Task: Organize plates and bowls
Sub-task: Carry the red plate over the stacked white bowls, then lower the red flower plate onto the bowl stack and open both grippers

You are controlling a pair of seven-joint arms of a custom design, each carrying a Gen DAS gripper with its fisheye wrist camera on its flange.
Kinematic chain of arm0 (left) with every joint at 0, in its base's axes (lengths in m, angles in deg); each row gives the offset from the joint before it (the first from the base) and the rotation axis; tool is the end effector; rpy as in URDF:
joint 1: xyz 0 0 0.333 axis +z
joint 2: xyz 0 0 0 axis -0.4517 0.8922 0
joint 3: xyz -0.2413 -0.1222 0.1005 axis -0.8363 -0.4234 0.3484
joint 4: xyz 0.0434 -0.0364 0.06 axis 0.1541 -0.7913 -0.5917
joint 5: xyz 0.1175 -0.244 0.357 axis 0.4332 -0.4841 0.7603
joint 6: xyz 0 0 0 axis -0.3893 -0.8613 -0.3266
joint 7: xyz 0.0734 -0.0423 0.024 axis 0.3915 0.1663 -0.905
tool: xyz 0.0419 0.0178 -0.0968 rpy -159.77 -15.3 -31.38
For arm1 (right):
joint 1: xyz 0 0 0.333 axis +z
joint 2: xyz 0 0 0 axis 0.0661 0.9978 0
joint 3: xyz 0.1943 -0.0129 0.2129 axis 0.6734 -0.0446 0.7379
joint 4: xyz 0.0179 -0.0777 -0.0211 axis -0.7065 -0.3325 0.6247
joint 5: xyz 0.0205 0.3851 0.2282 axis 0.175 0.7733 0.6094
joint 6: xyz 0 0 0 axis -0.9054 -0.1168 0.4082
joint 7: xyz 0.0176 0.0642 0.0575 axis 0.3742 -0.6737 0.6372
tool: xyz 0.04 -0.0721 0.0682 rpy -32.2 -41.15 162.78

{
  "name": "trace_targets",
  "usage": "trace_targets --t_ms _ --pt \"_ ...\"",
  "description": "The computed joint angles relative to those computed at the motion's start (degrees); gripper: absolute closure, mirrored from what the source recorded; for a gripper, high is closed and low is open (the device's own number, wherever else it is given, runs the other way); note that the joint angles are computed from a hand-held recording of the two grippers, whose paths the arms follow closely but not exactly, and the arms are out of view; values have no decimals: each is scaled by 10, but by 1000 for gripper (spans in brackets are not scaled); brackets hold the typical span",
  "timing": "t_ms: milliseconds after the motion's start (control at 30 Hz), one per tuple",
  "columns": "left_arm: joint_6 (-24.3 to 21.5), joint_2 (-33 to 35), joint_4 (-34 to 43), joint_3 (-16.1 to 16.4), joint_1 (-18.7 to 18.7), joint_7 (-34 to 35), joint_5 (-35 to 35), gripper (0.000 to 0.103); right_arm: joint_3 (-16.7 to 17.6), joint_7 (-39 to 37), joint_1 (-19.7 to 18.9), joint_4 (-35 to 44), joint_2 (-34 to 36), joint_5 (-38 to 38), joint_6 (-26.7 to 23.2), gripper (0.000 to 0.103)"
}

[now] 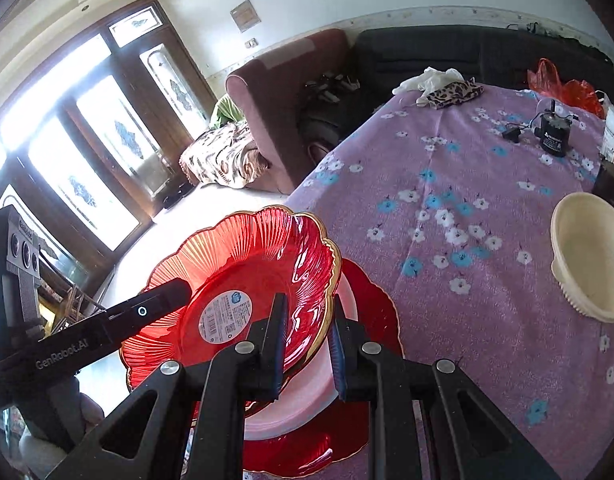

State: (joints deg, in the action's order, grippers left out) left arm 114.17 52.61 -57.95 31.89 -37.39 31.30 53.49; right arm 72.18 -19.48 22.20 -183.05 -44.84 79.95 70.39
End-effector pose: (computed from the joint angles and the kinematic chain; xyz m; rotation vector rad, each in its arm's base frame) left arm 0.5073 -0.1836 0.4260 -2.2219 1.4762 -0.9710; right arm 0.5726 0.2057 0.3991 -1.8978 1.3153 -0.0932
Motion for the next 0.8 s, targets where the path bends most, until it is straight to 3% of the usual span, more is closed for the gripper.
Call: trace_targets --t_ms 67,133,367,533,800 --pt "15 -4 -14 24 -20 24 -34 75 -2 3 -2 5 5 -1 -3 82" --pt "20 -8 -24 28 -22 33 -44 81 -3 4 -4 7 8 -4 -4 82" --pt "5 -31 -37 -31 42 -43 44 86 6 -1 3 -3 4 -16 20 82" --pt "-13 -46 -41 -56 66 -96 116 89 10 0 10 -7 9 -34 43 82" --pt "-23 -37 -37 -49 54 -119 155 88 12 13 14 -15 13 -63 74 82"
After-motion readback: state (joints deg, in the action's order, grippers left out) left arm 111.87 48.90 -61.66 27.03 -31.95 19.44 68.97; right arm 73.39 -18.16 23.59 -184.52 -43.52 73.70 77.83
